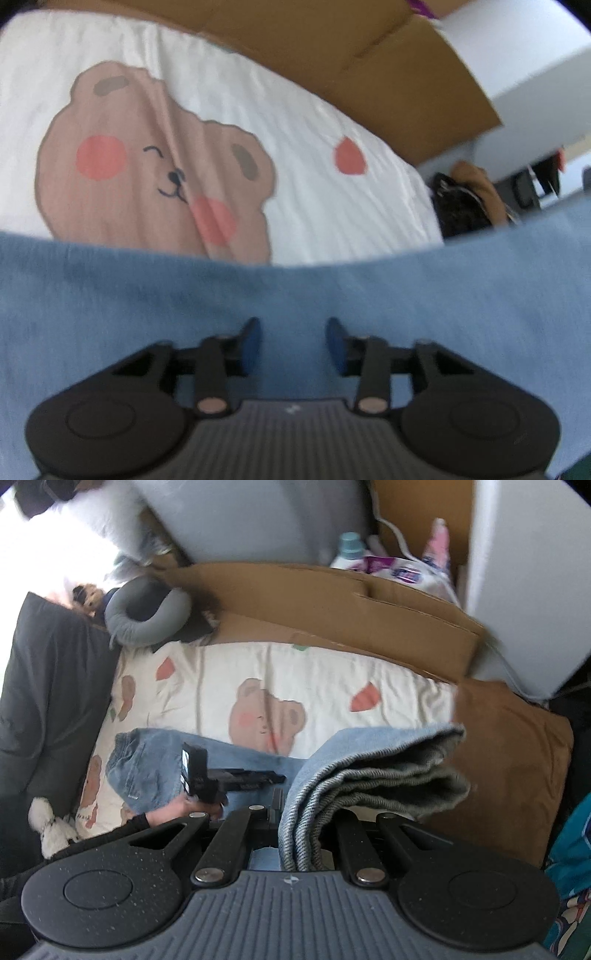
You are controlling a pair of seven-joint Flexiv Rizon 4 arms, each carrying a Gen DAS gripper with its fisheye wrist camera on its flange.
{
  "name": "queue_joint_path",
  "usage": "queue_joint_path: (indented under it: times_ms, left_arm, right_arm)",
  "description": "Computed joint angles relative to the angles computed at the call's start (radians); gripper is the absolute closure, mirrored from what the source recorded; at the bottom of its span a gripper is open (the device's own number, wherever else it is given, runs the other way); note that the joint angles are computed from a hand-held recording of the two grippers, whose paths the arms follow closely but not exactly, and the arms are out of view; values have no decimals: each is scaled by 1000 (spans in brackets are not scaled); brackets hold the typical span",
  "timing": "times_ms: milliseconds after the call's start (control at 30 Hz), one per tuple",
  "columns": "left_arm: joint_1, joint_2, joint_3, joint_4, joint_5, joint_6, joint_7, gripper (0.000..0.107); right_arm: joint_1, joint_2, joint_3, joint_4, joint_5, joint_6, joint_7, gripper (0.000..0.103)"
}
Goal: Fold clothes
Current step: 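Lower the hem onto the waistband end with the right gripper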
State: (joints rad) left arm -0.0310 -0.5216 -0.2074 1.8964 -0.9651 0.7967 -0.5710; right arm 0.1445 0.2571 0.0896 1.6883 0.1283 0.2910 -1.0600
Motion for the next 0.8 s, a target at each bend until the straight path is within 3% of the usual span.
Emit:
queue_joint_path:
  times_ms: [67, 333, 433, 633, 800]
  left_arm:
    - [16, 34, -8, 47, -42, -17, 51, 55]
    - [24, 109, 50, 156, -177, -50, 68, 55]
    - [48, 129, 85, 159, -179, -83, 51, 46]
    - [105, 163, 142, 156, -182, -57, 33, 27]
    - [151, 180, 165, 162, -219, -41, 28, 23]
  right_arm:
    - [22, -37, 11, -48, -6, -23, 7, 98]
    - [87, -184, 44, -220, -56, -83, 39, 98]
    - [106, -237, 52, -280, -69, -101, 46, 98]
    - [144, -331, 66, -373, -77, -104, 73, 98]
    - [175, -404, 74, -437, -83, -86, 92, 97]
